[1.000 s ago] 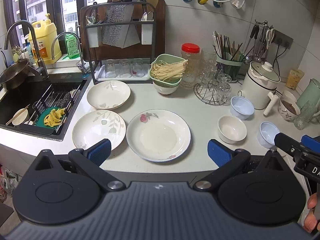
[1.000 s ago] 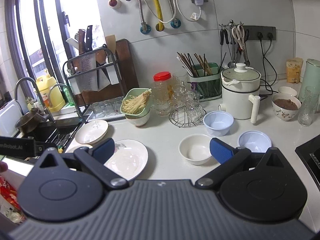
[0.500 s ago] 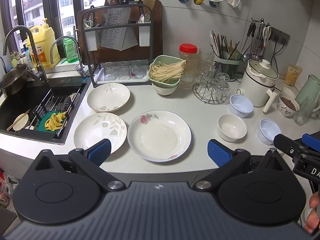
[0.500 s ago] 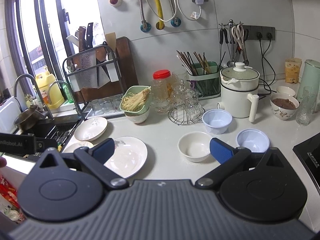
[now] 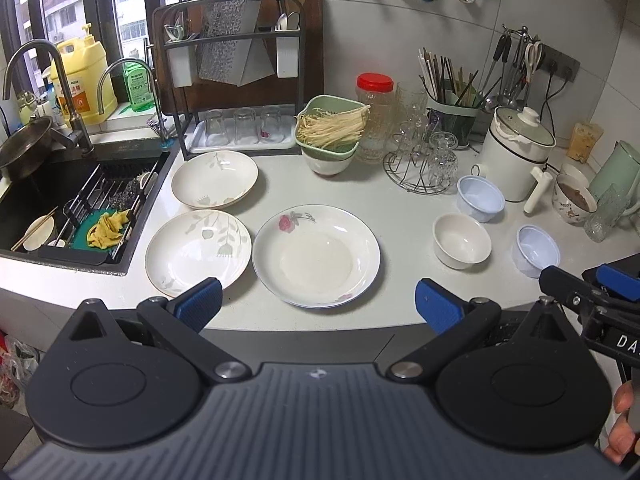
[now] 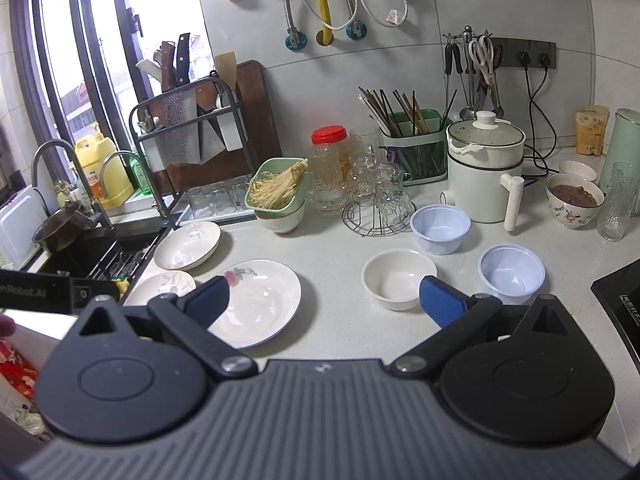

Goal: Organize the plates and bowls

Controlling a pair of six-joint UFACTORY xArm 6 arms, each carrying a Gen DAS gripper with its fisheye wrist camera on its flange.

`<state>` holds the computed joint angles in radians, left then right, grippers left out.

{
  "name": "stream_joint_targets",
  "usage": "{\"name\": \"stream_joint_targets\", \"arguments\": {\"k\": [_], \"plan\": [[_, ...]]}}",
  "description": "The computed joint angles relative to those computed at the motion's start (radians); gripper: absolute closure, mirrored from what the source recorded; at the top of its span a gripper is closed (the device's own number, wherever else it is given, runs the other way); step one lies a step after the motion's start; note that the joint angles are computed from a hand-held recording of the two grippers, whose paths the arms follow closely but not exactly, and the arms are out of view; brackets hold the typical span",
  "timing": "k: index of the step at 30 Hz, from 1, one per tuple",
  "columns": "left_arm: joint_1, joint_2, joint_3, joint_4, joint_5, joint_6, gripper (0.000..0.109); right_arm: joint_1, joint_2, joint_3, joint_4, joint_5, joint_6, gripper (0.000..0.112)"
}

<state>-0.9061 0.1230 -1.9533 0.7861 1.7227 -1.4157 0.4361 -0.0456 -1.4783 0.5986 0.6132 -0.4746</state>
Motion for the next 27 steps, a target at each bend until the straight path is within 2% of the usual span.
{"name": "stream_joint_targets", "arguments": {"k": [16,23,27], "plan": [[0.007,0.019,-0.013,-0.035,-0.028,-0.009,0.006,-0.014,0.003,-0.014,-0.012,0.037,0.003,0.009],[0.016,0.018,-0.003,-0.049,-0.035,-0.038,0.006,-0.02,-0.001,0.004,-0.031,0.007,0.013,0.009],[0.031,0.017,0.013,-0.065,-0.054,-0.067,0.006,-0.027,0.005,0.003,-0.005,0.046,-0.015,0.009]]}}
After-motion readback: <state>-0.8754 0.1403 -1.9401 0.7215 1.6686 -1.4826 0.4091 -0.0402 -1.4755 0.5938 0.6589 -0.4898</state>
